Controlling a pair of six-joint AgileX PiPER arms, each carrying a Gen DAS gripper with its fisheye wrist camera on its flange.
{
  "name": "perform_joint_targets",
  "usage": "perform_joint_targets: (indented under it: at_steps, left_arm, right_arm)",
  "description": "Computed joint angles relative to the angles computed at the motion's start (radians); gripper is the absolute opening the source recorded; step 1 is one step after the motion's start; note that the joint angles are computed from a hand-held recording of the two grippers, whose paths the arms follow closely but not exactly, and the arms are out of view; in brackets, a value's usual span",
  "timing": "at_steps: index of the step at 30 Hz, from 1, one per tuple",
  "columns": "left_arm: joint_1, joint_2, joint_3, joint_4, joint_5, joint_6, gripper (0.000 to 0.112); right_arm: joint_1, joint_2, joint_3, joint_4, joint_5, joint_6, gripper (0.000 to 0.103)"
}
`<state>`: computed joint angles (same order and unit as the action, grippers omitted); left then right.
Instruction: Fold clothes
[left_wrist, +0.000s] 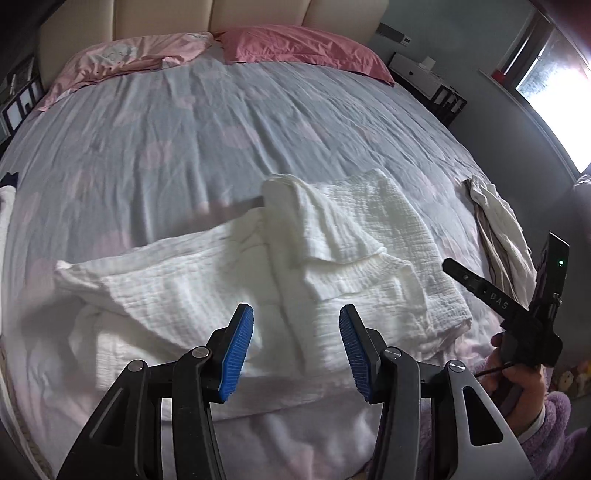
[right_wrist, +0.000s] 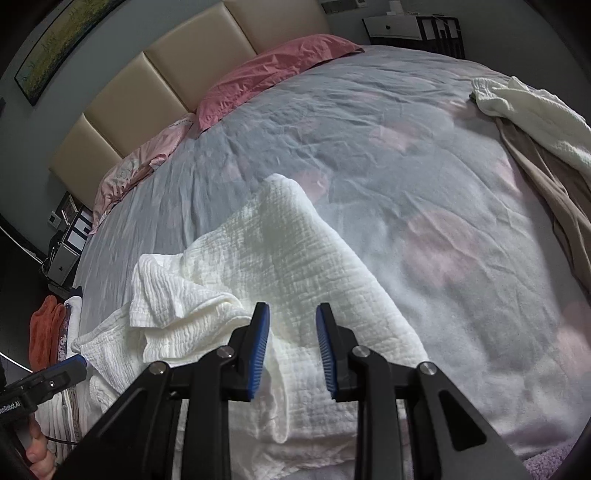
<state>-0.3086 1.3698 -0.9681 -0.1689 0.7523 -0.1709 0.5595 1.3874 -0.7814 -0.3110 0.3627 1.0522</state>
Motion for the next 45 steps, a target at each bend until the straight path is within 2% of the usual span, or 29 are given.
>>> perform_joint_targets:
  at_steps: [3,7,12,14,18,25,28,29,30,31,34,40,43,45]
  left_arm:
    - [0.119,-0.066,0.045,0.012,0.035,0.049,0.051]
    - [0.323,-0.115,0.121,-0.085,0.045,0.212,0.051]
    - [0.541,-0.077,0.219,-0.263,0.01,0.418,0.051]
    - [0.571,-0.036,0.228,-0.285,-0.003,0.438,0.051]
    - [0.543,0.045,0.209,-0.251,-0.05,0.429,0.051]
    - [0.48,0.205,0.171,-0.1,-0.135,0.312,0.051]
    - [0.482,0.183,0.19,-0.152,-0.146,0.372,0.05]
    - [0.483,0.176,0.196,-0.17,-0.149,0.393,0.046]
    - [0.482,0.167,0.203,-0.186,-0.152,0.41,0.032]
    - [0.469,0.147,0.211,-0.181,-0.153,0.406,0.025]
    - [0.436,0.071,0.247,-0.158,-0.153,0.384,0.019]
    - [0.522,-0.115,0.295,-0.283,-0.031,0.529,0.017]
    - [0.612,-0.161,0.28,-0.339,0.089,0.606,0.017]
    - [0.649,-0.154,0.266,-0.31,0.149,0.61,0.017]
  right_arm:
    - [0.065,0.008,-0.022,-0.11,0.009,0.063,0.026]
    - [0.125,0.037,-0.052,-0.182,0.029,0.095,0.026]
    - [0.169,0.07,-0.071,-0.238,0.037,0.126,0.026]
    - [0.185,0.089,-0.083,-0.242,0.04,0.118,0.026]
    - [0.201,0.132,-0.112,-0.21,0.034,0.072,0.026]
    - [0.201,0.179,-0.134,-0.156,0.002,-0.005,0.026]
    - [0.198,0.197,-0.144,-0.13,-0.009,-0.04,0.026]
    - [0.197,0.203,-0.149,-0.124,-0.01,-0.05,0.026]
    - [0.197,0.21,-0.154,-0.117,-0.009,-0.06,0.026]
    - [0.196,0.217,-0.158,-0.108,-0.008,-0.072,0.026]
    - [0.194,0.232,-0.168,-0.085,-0.004,-0.099,0.026]
    - [0.192,0.21,-0.151,-0.1,-0.006,-0.074,0.026]
    - [0.196,0.198,-0.142,-0.117,-0.002,-0.052,0.026]
    - [0.196,0.192,-0.136,-0.122,-0.001,-0.044,0.026]
